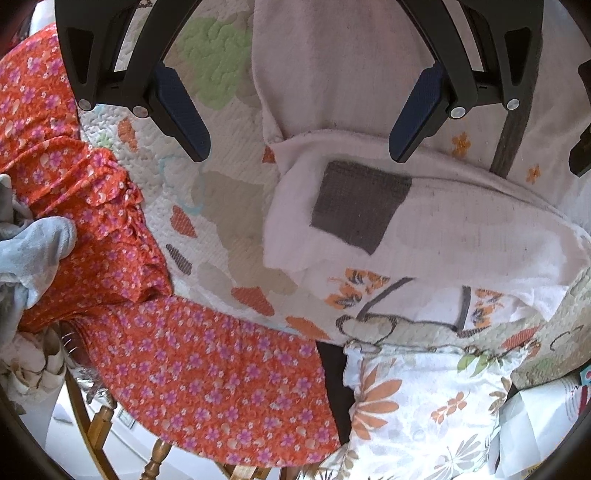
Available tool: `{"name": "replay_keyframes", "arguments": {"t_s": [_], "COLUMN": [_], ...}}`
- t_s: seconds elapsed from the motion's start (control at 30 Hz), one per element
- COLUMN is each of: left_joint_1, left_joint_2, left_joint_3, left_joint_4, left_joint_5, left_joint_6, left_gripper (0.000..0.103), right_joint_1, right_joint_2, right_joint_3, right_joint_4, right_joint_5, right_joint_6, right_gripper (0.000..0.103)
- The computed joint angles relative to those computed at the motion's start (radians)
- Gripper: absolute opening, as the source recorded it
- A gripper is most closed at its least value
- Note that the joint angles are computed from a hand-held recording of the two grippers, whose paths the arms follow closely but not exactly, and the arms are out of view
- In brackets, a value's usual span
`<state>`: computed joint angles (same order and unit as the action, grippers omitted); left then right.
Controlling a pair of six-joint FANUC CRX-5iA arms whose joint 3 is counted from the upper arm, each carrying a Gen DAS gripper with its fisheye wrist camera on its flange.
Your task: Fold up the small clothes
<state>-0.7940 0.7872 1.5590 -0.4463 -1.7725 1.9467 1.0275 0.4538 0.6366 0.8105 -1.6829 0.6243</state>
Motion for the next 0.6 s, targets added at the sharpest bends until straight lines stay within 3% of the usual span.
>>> {"name": "replay_keyframes", "arguments": {"t_s": [0.6], "left_joint_1": [0.014], "left_joint_2": [-0.039], "left_joint_3": [-0.084], "left_joint_4": [0.021], "left_joint_5": [0.021], "left_joint_6": [0.022], "left_gripper": [0.103], "right_joint_1": [-0.001], "right_joint_2": [0.012], "right_joint_3": [0.011], "right_joint_4": [-0.026], "right_joint_5": [0.011], "right_joint_6": [0.052], "right_gripper": [0.099]}}
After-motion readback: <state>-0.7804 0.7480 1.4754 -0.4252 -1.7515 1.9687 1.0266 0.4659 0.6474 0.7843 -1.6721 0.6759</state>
